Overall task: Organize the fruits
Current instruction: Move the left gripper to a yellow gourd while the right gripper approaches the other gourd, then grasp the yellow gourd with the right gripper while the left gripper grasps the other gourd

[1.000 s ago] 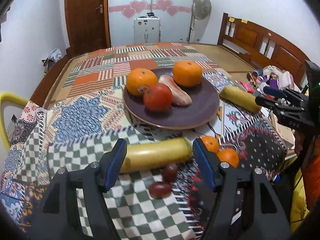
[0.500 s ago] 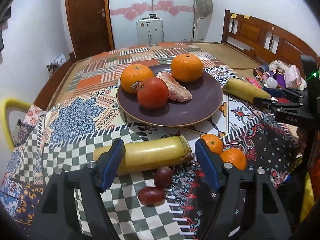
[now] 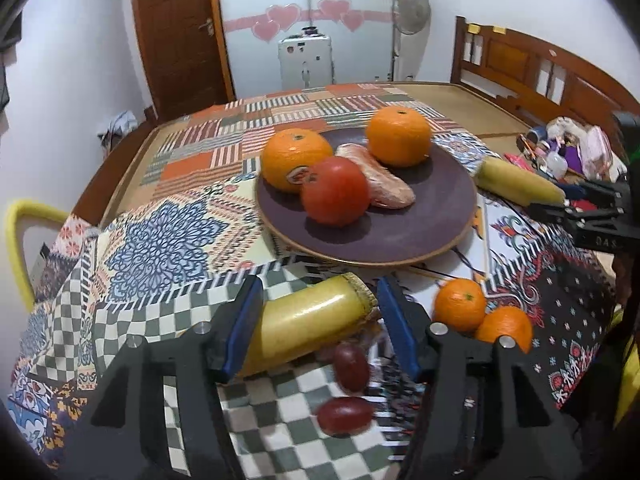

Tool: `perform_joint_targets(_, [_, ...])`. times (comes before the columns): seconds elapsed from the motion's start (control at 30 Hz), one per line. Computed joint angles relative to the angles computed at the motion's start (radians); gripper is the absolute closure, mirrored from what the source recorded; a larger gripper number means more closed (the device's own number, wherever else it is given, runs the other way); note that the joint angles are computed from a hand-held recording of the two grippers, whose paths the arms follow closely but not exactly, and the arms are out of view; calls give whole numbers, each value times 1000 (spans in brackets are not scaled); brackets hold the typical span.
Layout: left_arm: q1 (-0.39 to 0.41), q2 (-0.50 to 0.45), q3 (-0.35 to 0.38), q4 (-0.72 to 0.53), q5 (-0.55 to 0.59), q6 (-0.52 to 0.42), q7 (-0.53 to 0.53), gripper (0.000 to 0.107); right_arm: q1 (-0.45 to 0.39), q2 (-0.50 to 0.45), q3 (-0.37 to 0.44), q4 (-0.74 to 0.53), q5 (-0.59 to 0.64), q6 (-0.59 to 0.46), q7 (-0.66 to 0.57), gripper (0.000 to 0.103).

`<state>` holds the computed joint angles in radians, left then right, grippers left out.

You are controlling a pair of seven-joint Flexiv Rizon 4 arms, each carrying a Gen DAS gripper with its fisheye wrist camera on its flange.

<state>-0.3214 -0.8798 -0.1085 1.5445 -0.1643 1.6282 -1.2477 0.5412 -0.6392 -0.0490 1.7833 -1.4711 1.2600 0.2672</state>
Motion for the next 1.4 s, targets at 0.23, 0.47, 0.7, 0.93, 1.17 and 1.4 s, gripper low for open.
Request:
perform_joint_targets(0.23, [25,-15,-6,-34,-26,-40,-23,47,3,-6,8,-5,27,-9,-34,64])
perform_joint_targets(0.47, [43,-10,-22,-40,-20,-60,-21,47,23,1,-5,-1,47,-19,-58,65])
perform_joint_targets(0.7, [117,37,-101,32,-6,-41,44,46,21,4,-9,1,-19,-6,15,67])
perform_joint_targets(0.93, [129,45,-72,61,-1,-29,88,24,21,14,19,13,-79,-30,65,69])
perform_joint_targets(1.17, [199,22,-162,65,-27,-57,143,23,8,22,53,26,-154,-44,164,69])
perform_joint_targets(1.4, [213,6,-201,64,-39,-51,178,47,-8,21,73,26,-195,-57,220,69])
